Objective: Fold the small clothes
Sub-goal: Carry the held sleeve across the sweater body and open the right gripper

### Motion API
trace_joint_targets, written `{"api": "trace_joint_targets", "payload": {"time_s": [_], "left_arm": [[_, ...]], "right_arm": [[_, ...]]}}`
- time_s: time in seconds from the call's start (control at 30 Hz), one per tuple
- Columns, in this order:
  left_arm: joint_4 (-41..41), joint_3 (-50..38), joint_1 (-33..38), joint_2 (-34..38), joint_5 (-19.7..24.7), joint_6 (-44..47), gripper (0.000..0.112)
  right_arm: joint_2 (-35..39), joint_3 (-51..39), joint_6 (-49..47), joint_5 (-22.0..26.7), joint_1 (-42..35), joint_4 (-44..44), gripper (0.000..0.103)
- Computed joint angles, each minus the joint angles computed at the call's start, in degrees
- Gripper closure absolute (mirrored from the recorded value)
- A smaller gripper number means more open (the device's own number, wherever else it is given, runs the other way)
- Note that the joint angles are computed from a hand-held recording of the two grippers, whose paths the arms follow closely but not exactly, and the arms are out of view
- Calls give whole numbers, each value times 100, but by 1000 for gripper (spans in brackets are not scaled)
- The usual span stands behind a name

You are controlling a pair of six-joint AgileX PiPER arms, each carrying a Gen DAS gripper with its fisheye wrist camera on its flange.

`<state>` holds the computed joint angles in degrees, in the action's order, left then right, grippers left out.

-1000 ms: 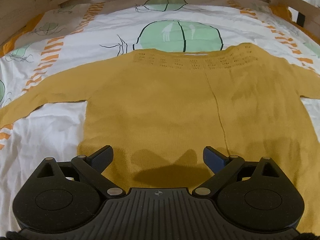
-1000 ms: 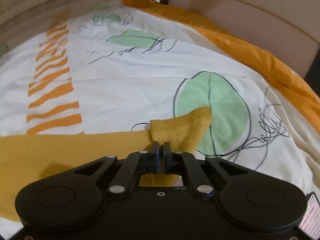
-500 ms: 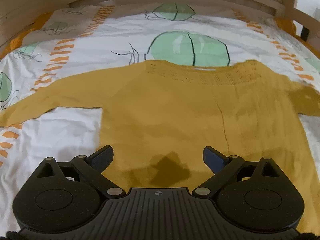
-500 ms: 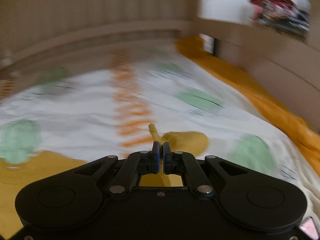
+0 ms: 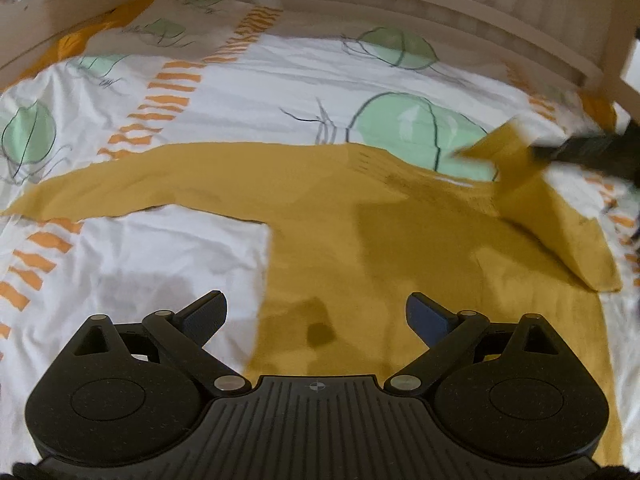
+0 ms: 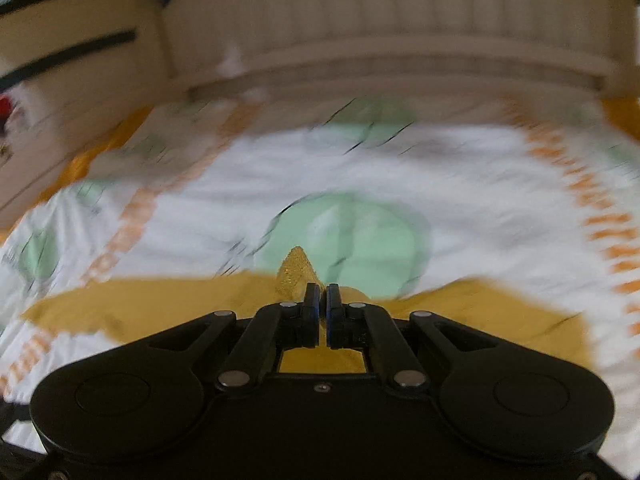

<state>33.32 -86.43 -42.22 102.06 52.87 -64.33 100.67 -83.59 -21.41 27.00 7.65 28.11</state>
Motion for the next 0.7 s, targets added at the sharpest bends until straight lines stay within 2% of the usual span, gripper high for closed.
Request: {"api": "trace_joint_targets", "payload": {"time_s": [0.07, 0.17, 0.23, 0.3, 0.37, 0.43, 0.57, 0.7], "left_arm": [[-13, 152, 107, -86, -118, -66, 15], [79, 348, 216, -122, -249, -155, 14], [68, 439, 315, -99, -375, -149, 15], [92, 638, 417, -117, -715, -148, 14], [-17, 687, 507, -80, -898, -89, 15], [5, 812, 575, -73, -1294, -55, 15], [-263, 534, 618, 131, -1444, 294, 15], [-537, 86, 624, 454, -1509, 897, 15]], "right_arm": [[158, 142, 245, -226, 407, -232, 96], [328, 510, 103, -492, 729, 81, 93], [361, 810, -470, -641, 784, 817, 83], [363, 991, -1083, -649, 732, 1538, 83], [167, 1338, -1869, -644, 567, 2302, 61], [-154, 1730, -2521, -667, 340, 2867, 53], [-661, 2241, -3246, -701, -151, 3353, 52], [-1066, 2640, -3610, -718, -650, 3330, 51]]}}
